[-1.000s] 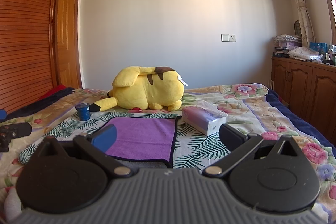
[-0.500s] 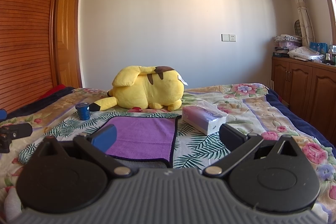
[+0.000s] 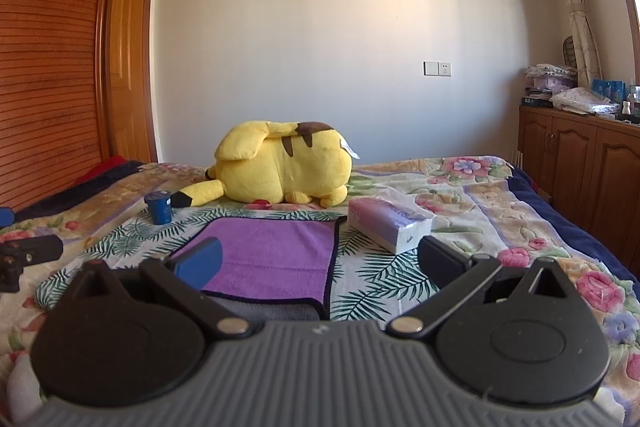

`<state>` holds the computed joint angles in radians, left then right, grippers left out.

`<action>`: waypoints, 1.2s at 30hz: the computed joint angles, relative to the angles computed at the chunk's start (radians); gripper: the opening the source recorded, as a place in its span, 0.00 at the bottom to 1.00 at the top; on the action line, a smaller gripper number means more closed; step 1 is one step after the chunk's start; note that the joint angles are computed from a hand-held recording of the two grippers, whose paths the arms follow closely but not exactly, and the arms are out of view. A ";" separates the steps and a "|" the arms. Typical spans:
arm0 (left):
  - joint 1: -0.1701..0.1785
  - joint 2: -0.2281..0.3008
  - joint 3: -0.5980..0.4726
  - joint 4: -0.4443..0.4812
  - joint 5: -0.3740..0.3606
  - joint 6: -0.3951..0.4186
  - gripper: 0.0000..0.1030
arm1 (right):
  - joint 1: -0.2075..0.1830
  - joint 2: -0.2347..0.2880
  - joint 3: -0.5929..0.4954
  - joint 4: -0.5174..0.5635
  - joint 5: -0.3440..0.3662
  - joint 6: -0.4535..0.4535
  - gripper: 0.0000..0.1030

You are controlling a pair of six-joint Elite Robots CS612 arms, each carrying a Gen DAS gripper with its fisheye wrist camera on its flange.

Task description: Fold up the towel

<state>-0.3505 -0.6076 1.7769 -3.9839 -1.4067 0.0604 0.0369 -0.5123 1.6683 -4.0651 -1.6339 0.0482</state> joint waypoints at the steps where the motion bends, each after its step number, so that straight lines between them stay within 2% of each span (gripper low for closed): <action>1: 0.000 -0.001 0.001 0.005 -0.001 0.001 0.84 | 0.000 -0.001 0.001 0.002 0.002 0.001 1.00; 15: 0.000 -0.008 -0.005 0.089 -0.031 0.014 0.84 | -0.003 -0.008 0.001 0.032 0.040 -0.001 1.00; 36: 0.002 -0.001 -0.057 0.210 -0.036 0.051 0.84 | -0.009 -0.003 -0.050 0.180 0.077 -0.050 1.00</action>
<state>-0.3480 -0.6090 1.7199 -3.7741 -1.4432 0.1117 0.0279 -0.5156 1.6186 -3.8856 -1.5564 -0.0022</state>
